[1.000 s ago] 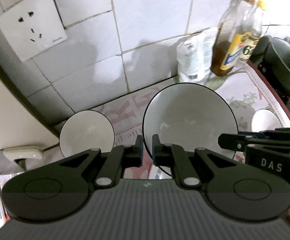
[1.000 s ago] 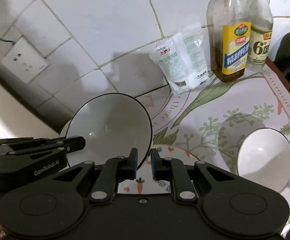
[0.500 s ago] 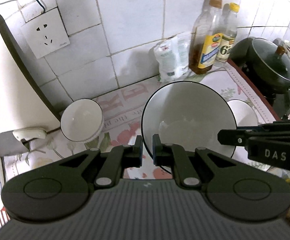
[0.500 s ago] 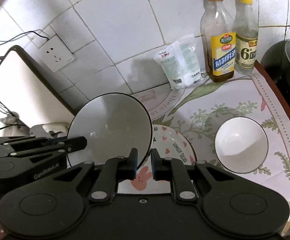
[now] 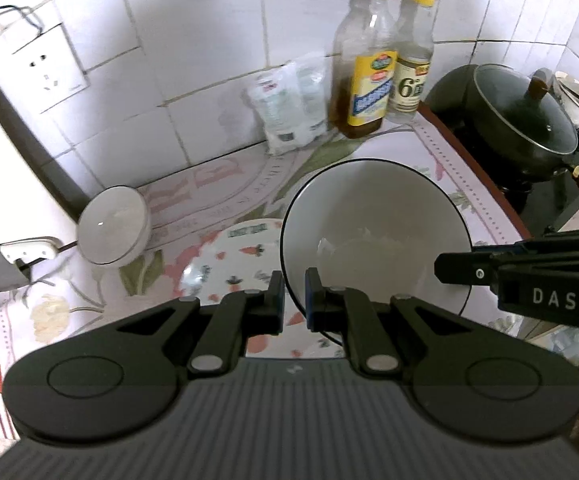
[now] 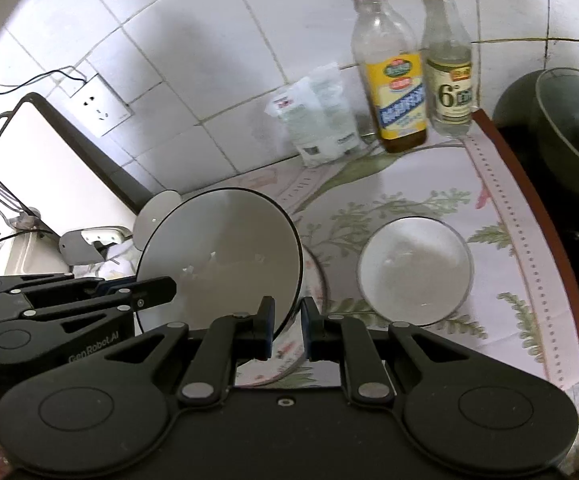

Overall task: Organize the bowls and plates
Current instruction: 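Carry the second white bowl with both grippers and lower it into the first bowl, then open both grippers and withdraw from the stacked bowls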

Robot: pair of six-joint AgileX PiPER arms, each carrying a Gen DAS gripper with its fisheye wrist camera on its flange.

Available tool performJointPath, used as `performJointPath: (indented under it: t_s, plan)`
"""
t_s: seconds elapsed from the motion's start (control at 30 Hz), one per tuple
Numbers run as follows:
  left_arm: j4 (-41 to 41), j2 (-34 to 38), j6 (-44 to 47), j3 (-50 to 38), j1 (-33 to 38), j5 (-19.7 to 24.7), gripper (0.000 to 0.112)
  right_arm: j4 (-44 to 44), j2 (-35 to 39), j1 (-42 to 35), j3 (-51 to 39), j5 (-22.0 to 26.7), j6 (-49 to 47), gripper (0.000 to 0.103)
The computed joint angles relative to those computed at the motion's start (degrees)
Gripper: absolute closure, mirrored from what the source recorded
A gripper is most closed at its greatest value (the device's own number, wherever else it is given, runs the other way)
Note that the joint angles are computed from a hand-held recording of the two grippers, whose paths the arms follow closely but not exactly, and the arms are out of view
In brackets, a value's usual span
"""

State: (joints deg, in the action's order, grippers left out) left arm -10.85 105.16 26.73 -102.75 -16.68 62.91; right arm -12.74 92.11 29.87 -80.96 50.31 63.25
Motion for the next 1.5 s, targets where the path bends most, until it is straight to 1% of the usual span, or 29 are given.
performJointPath:
  t_s: [0.17, 0.3, 0.43, 0.63, 0.83, 0.97, 1.07, 1.23, 1.3, 1.37, 1.5]
  plan:
    - [0.6, 0.9, -3.9, 1.4, -3.8, -2.0, 0.104, 2.9, -3.8, -4.2, 6.0, -1.9, -4.5, 0.086]
    - [0.4, 4.0, -7.2, 0.4, -6.6, -3.3, 0.104, 5.8, -4.7, -8.4, 9.4, -2.9, -9.1, 0.086]
    - [0.2, 8.4, -9.2, -1.6, -9.0, -4.8, 0.104, 10.6, -3.5, -14.1, 11.6, -4.1, -15.3, 0.086]
    - [1.0, 15.5, -13.0, -6.6, -11.2, -3.9, 0.104, 13.4, -0.2, -18.7, 12.4, -4.8, -20.4, 0.086]
    - [1.3, 19.8, -15.2, -9.9, -12.4, -2.5, 0.104, 9.1, 2.1, -18.2, 12.8, -4.9, -20.7, 0.086]
    - [2.7, 21.7, -16.3, -11.6, -13.3, -2.2, 0.104, 7.9, 2.5, -18.5, 14.4, -7.0, -21.1, 0.086]
    - [4.6, 21.9, -16.8, -11.5, -14.0, -2.8, 0.104, 8.5, 2.9, -19.0, 14.5, -7.9, -22.0, 0.085]
    - [5.4, 22.7, -17.0, -13.1, -14.4, -1.3, 0.103, 6.9, 4.3, -18.1, 13.6, -7.4, -22.6, 0.084]
    - [4.8, 23.1, -17.4, -14.0, -14.2, -0.3, 0.102, 6.7, 4.0, -18.1, 14.1, -8.2, -22.7, 0.081]
    - [4.2, 23.3, -17.8, -14.6, -13.8, 0.6, 0.102, 6.2, 3.7, -17.8, 14.4, -8.3, -22.7, 0.081]
    - [2.8, 21.8, -17.8, -14.0, -12.9, 1.8, 0.097, 3.2, 1.8, -16.6, 15.2, -8.3, -21.5, 0.08]
